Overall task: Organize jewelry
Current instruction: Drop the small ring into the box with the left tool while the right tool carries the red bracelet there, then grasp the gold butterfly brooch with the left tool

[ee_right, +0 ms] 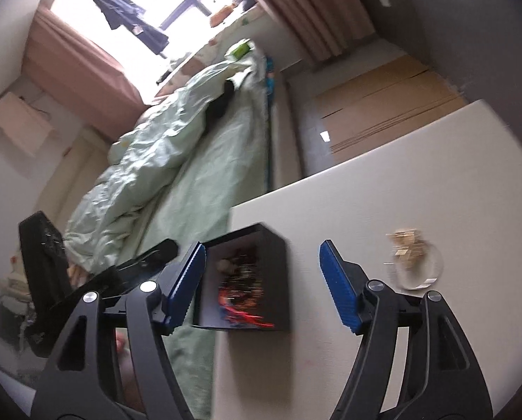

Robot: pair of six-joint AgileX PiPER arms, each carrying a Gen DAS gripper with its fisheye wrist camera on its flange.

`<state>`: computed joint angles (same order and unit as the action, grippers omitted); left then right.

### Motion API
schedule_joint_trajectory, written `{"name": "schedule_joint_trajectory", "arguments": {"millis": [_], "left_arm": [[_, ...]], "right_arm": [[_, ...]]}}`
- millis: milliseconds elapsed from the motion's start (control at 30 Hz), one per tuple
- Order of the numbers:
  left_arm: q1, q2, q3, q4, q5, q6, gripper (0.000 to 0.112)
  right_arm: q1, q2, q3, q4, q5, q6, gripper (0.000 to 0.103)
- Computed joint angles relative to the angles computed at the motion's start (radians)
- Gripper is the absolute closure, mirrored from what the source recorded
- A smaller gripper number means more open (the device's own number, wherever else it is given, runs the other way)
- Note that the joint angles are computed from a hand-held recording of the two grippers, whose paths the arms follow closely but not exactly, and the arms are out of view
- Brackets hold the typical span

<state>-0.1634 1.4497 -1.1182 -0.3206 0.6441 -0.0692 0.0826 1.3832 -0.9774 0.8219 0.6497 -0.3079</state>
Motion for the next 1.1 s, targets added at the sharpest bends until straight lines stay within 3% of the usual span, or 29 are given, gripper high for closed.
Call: {"name": "schedule_joint_trajectory", "arguments": {"millis": [200, 400, 600, 800, 1100], "left_arm": [[-0.098, 0.012, -0.008, 0.046, -0.022, -0.042, 0.044], [-0.171, 0.038, -0.017, 0.056, -0.043, -0.056, 0.044], [-0.242, 0.088, -0.044, 0.078, -0.059, -0.091, 0.049], [-0.287, 0.166, -0.095, 0.011, -0.074, 0.031, 0.05], [-0.41, 0.304, -0.201, 0.206, -0.038, -0.018, 0.05]], "right_arm": [[-0.067, -0.054, 0.042, -0.169, 0.005, 0.12, 0.035], [-0.113, -0.027, 0.052, -0.276, 0.02, 0.221, 0.035], [-0.197, -0.04, 0.072, -0.257, 0.048, 0.199, 0.035], [-0.308, -0.023, 0.062, -0.189, 0.103, 0.135, 0.035], [-0.431, -0.014, 0.014, -0.166, 0.167, 0.075, 0.035]]}}
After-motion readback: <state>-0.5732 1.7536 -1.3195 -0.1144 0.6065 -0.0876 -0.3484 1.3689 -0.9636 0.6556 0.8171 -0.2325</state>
